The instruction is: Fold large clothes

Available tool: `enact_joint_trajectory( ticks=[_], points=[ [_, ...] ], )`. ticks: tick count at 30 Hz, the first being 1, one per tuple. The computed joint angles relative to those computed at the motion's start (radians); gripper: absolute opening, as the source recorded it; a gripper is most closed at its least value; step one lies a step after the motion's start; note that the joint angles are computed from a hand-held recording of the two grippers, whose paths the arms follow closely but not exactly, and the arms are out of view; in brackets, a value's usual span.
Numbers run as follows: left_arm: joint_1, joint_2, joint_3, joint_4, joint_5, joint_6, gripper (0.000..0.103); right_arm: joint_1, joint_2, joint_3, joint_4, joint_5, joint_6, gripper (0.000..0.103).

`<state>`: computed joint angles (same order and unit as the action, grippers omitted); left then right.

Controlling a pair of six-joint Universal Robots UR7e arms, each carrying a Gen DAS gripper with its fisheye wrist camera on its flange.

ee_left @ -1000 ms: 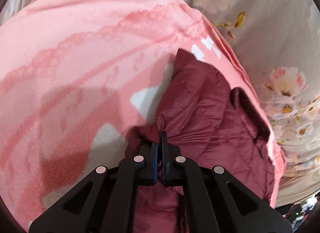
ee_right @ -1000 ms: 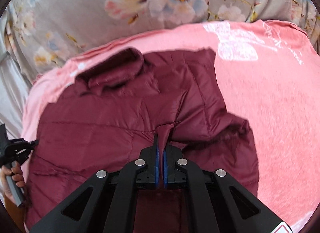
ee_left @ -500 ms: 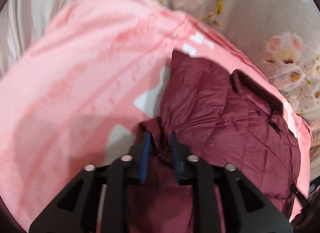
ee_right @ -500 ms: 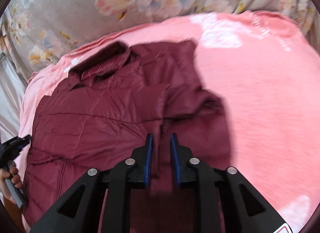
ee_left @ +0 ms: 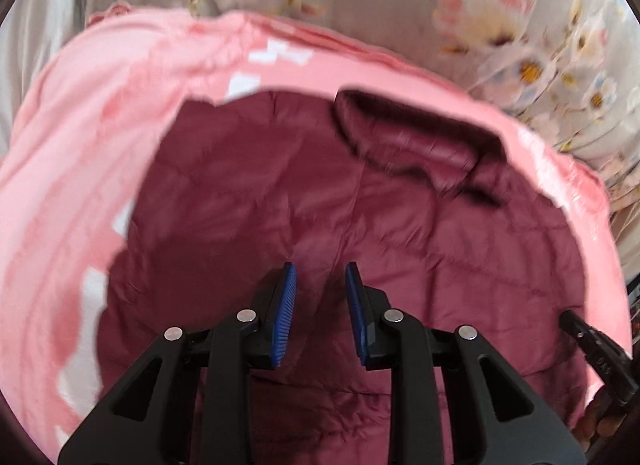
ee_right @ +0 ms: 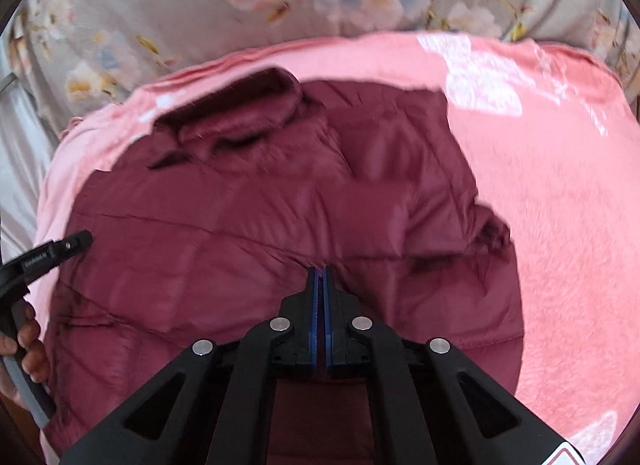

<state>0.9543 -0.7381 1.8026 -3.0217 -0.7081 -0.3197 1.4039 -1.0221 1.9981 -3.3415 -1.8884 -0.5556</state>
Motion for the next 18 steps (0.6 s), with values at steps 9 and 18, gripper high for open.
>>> enact_joint_trajectory(
  ticks=[9,18],
  points=[
    [0.020,0.043,0.009,-0.061,0.014,0.058,0.018,-0.022,0.038,0.006,-0.074,0.006,-0.055,0.000],
    [0.021,0.063,0.016,-0.125,0.033,0.102,0.014,-0.025,0.042,0.008,-0.086,0.010,-0.059,0.000]
  ],
)
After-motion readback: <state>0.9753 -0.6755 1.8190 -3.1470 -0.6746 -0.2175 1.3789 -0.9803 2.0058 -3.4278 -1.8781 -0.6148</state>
